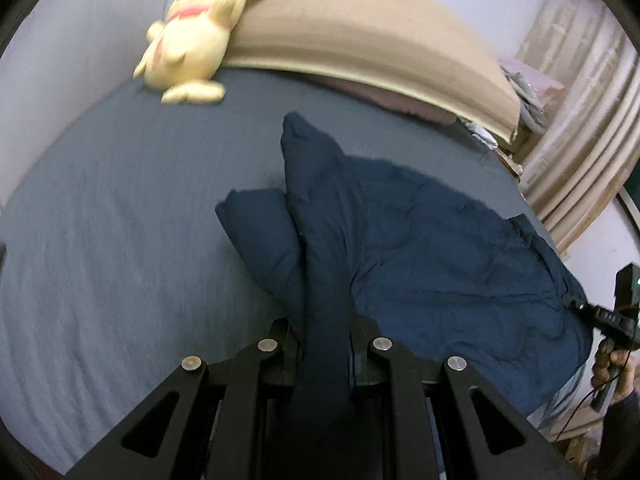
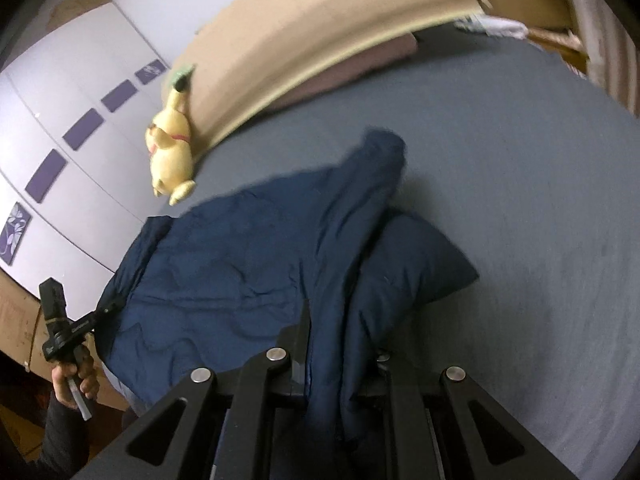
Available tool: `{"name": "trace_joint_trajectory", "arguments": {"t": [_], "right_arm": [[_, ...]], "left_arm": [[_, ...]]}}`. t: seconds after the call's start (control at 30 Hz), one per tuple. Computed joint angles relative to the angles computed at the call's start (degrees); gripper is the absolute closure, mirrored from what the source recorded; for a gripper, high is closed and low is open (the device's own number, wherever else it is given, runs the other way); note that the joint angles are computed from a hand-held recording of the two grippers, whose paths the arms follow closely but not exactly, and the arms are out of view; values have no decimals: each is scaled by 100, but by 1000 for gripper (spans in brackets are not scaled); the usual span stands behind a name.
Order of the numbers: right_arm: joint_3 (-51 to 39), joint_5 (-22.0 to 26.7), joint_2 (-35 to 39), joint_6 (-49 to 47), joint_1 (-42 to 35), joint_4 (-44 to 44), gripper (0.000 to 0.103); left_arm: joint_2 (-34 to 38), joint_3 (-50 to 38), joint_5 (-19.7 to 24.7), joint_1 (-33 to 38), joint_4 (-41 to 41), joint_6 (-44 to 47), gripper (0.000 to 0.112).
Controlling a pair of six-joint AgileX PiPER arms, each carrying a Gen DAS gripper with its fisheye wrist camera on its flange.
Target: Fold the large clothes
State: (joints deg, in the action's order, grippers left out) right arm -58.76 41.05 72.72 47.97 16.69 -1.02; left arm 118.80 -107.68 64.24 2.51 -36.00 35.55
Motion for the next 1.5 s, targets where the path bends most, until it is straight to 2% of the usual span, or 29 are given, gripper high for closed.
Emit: {"name": "trace_joint_trajectory", "arguments": {"t": [0.17, 0.23, 0.27, 0.3, 0.33, 0.37, 0.4, 0.47, 0.5, 0.57, 0.6, 0.63, 0.67, 0.7, 0.8, 0.87, 0.97, 1.03, 1.2, 1.33, 1.4, 1.5], "right_arm": [[581, -519, 151, 81, -57, 285, 90], [743, -658, 246, 95, -79, 371, 86], [721, -654, 331, 152, -47, 323, 77], [750, -641, 396, 270, -29, 263, 63], [762, -619, 427, 446, -7, 164, 54], [812, -532, 391, 693, 6, 29, 38], [866, -432, 302, 913, 4, -52, 31], [956, -284, 50, 989, -20, -23, 30], [938, -35, -122, 1176, 33, -203, 27], [791, 706, -501, 1941, 269, -933, 26], [665, 1041, -600, 2324, 417, -1284, 26], [422, 1567, -623, 2864, 670, -1810, 26], [194, 1965, -583, 3236, 879, -2213, 25], [-120, 2352, -474, 3552, 1128, -2651, 21], [-1099, 2826, 259, 3709, 1670, -3535, 15], [-1675, 2588, 900, 3436, 1753, -3704, 15], [-2460, 2094, 1841, 2991, 1537, -3420, 15], [-3038, 1708, 2515, 2644, 1280, -3055, 15], [-4572, 2162, 3931, 1982, 999, -2689, 15], [-4606, 1979, 4243, 1670, 726, -2391, 15], [-4727, 2042, 4500, 1356, 543, -1967, 14], [-5313, 2539, 5004, 1020, 475, -1725, 11]], "left_arm": [[-94, 496, -363, -57, 49, 99, 94], [23, 510, -451, -180, 315, -28, 89], [40, 570, -528, -206, 367, -20, 82], [38, 660, -674, -219, 417, -19, 70], [42, 735, -781, -183, 406, -70, 66], [50, 727, -731, -122, 340, -118, 64], [53, 663, -574, -31, 295, -221, 62], [-44, 572, -345, 90, 407, -415, 58], [-205, 608, -369, 171, 505, -454, 58], [-541, 751, -650, 244, 786, -568, 56], [-771, 864, -976, 237, 1052, -821, 54], [-888, 902, -1152, 222, 1219, -1027, 52], [-1002, 853, -1308, 172, 1434, -1451, 51], [-1027, 760, -1275, 134, 1435, -1655, 51], [-1123, 716, -1165, -106, 1053, -1668, 50], [-1218, 865, -1536, -702, 1322, -1715, 50], [-938, 591, -1741, -1489, 1813, -1948, 49], [-496, 118, -1711, -2080, 2548, -2367, 49], [372, -744, -1465, -2565, 3425, -2951, 49], [1153, -1765, -732, -2602, 3598, -3145, 49], [1248, -1759, -776, -2664, 3789, -3244, 45], [1436, -1884, -725, -2814, 4210, -3401, 43]]}}
